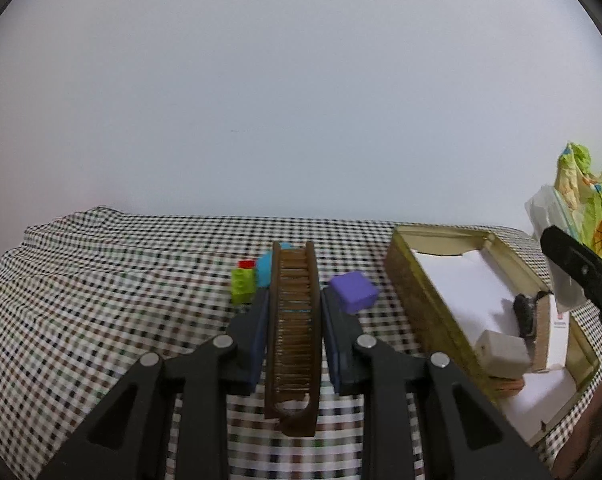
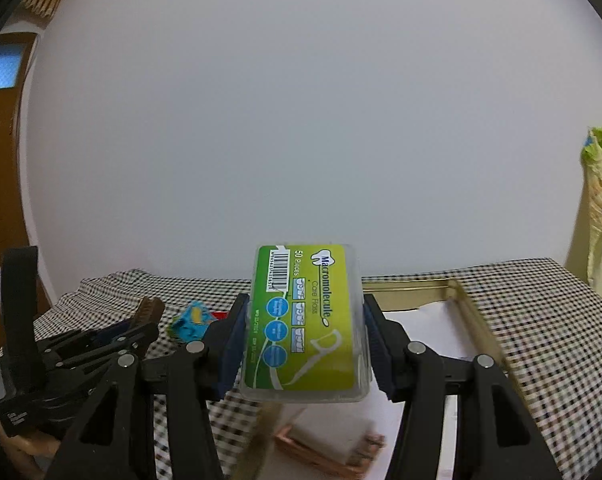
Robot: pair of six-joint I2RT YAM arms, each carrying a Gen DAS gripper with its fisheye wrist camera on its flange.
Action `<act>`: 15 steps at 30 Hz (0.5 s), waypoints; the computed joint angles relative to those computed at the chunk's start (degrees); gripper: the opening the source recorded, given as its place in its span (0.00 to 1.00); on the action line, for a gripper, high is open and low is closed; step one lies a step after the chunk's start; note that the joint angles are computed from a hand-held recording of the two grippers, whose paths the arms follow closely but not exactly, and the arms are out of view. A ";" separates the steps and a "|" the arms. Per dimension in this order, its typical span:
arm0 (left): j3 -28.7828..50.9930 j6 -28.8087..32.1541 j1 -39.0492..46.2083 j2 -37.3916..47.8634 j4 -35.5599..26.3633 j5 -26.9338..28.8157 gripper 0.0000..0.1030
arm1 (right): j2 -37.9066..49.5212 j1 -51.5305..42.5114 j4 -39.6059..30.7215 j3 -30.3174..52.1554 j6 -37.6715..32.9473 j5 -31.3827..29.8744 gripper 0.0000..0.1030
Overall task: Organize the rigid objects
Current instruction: 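Carry the comb and floss case over the gold tin and release both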
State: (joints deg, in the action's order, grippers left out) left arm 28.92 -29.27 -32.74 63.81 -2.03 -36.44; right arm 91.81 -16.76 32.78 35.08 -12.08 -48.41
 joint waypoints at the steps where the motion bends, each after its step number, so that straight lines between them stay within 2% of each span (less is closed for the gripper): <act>1: 0.44 -0.13 -0.84 0.56 0.20 -0.21 0.23 | 0.67 -0.99 0.28 0.65 0.10 -0.07 0.55; 7: 3.25 0.39 -4.67 4.26 2.20 -0.70 0.23 | 5.22 -5.51 0.22 5.43 1.01 0.34 0.55; 15: 8.59 0.21 -8.41 10.25 3.40 -0.35 0.23 | 14.34 -8.79 -5.56 16.72 2.89 1.25 0.55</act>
